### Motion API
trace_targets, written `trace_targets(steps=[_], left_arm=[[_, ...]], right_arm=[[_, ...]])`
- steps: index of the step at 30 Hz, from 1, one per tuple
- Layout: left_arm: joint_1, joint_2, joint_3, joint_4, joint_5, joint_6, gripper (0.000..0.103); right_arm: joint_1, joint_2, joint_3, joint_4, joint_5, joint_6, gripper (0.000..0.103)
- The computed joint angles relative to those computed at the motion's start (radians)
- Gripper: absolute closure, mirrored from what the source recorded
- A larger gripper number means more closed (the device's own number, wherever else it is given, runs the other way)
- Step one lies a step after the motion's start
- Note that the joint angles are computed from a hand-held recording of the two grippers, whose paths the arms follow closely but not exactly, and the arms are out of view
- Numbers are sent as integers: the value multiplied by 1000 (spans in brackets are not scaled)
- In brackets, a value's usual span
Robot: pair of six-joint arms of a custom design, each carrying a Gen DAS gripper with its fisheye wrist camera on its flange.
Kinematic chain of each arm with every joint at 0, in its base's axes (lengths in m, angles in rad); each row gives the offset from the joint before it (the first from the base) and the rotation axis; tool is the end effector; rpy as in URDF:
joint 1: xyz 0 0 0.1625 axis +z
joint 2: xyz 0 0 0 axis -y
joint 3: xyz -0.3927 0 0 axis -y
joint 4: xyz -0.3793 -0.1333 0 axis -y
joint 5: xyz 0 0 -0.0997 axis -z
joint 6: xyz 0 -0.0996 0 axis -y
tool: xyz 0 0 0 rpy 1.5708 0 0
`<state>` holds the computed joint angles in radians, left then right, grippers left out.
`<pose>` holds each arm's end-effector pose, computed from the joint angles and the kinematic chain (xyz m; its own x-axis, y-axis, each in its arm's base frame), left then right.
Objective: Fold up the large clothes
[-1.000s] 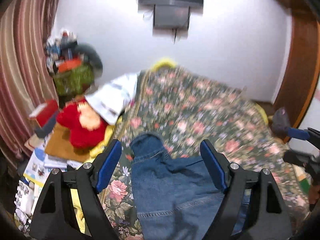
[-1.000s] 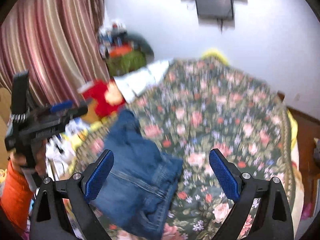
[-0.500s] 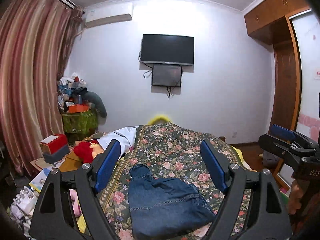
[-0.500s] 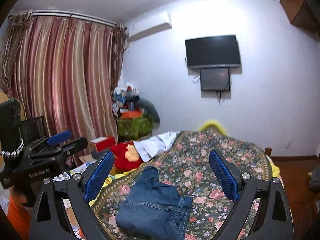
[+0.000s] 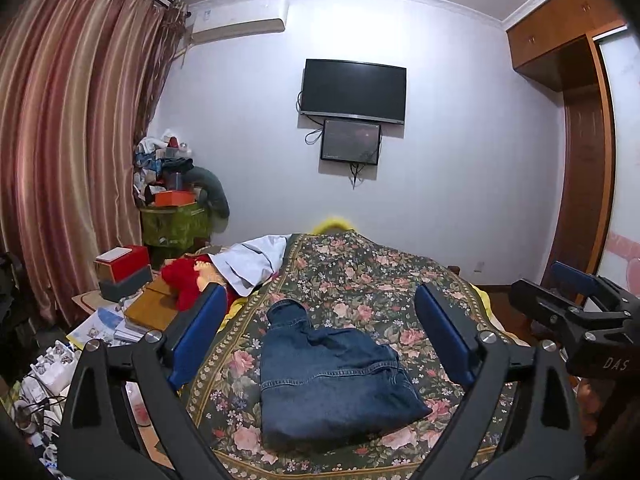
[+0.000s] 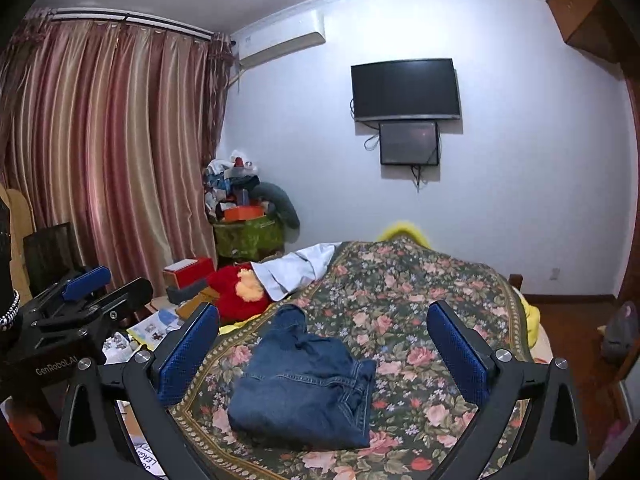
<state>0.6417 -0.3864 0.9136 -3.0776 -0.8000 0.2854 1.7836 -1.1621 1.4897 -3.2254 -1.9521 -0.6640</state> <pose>-0.5247 -0.6451 0.1626 -0.7310 0.3131 -0.6064 0.6798 0.2558 -0.6874 0.2269 -0.5945 0.4752 -0.7431 -0.0218 0.6688 -0.6463 0.2825 -0.7089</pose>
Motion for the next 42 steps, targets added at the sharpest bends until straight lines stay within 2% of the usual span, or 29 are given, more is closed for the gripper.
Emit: trace_targets(steps=[16,42], left_arm=[[3,14,-16,17,0,-9,8],[12,2,0,50,-29,-25,6]], right_arm=[[-15,1,-11,44,9,22,0],[-18,-3,-9,49,7,39,0]])
